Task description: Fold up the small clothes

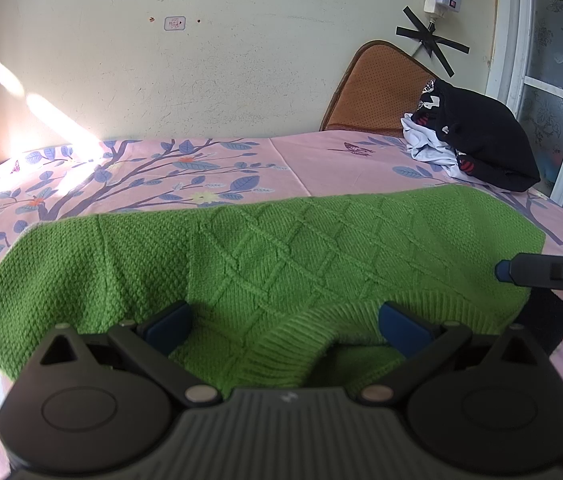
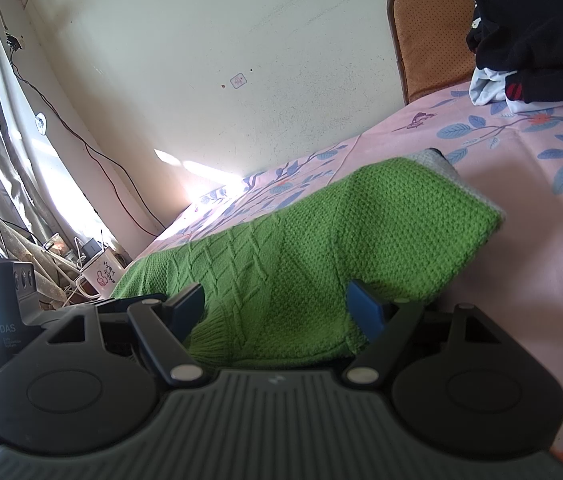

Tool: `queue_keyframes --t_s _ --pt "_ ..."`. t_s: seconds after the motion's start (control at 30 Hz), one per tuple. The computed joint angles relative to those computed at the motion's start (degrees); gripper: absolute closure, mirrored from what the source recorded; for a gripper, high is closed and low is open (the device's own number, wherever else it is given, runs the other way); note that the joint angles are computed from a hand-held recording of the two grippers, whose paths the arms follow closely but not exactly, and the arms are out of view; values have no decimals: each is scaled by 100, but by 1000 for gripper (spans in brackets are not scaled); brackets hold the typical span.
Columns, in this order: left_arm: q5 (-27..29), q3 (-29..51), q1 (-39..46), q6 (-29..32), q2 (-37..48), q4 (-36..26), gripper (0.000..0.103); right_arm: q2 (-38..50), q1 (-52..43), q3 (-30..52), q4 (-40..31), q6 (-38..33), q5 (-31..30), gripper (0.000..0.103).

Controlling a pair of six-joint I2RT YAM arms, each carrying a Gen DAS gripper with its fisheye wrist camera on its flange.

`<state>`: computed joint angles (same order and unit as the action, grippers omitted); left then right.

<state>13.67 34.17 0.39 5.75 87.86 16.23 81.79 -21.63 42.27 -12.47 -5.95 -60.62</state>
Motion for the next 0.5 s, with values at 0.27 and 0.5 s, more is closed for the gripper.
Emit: queue_keyframes --t_s 0.27,0.5 --pt "-19 19 -33 -37 -22 -38 0 -445 -485 116 -1058 -773 -46 43" --pt "-295 61 -192 20 -65 -171 0 -675 -1265 489 -2723 -1898 256 49"
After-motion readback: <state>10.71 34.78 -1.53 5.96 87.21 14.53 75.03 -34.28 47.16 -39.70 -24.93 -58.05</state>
